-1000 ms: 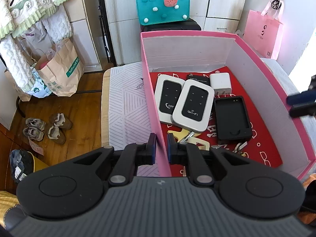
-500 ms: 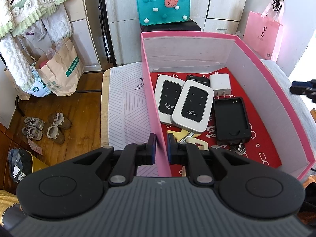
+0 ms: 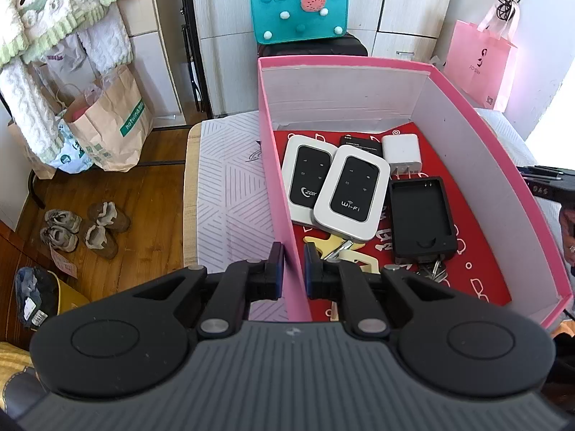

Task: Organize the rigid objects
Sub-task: 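Return the right gripper to the table and grasp the second AA battery, then carry the second battery into the pink box and release it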

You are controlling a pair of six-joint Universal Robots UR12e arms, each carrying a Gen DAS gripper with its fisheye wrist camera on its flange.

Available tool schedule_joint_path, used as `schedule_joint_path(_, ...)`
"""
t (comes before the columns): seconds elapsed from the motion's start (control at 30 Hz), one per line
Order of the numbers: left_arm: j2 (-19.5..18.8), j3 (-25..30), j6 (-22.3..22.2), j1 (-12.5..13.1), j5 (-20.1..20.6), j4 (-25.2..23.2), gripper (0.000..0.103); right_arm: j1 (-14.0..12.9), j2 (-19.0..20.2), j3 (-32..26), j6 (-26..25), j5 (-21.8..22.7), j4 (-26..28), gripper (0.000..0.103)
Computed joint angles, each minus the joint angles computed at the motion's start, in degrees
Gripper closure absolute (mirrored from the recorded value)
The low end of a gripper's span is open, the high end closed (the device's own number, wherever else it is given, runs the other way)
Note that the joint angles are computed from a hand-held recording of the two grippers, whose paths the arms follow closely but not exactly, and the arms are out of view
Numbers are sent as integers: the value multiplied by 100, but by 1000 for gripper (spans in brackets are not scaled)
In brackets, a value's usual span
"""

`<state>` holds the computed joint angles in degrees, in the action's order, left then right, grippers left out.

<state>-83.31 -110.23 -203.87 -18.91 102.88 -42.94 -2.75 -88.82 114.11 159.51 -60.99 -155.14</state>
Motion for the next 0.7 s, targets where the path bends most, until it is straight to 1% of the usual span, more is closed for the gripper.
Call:
schedule_joint_path(0.07, -1, 5, -70, 7, -24, -4, 93, -19, -11, -5, -93, 2, 25, 90)
schedule_joint_path(0.2, -5, 6, -51, -4, 4, -4, 93, -39, -30, 13, -253, -19, 14, 90)
schedule_joint_path(0.37, -3, 4, -34, -6, 9, -8, 93, 50, -41, 70, -462, -245, -221, 91)
schedule_joint_path(0.43, 6, -3, 6, -14, 37, -13, 93, 76, -55, 94, -404, -343, -314, 91)
schedule_joint_path(0.53, 19, -16, 25, -9, 21, -4, 93, 147, -79, 193, -432, -606, -669, 91)
schedule_joint_path(0.63, 21, -17, 49, -11, 30, -3, 93, 129, -161, 248, -371, -543, -763, 91)
schedule_joint_path(0.7, 21, -15, 79, -18, 42, 0, 93, 104, -239, 260, -373, -424, -774, 91)
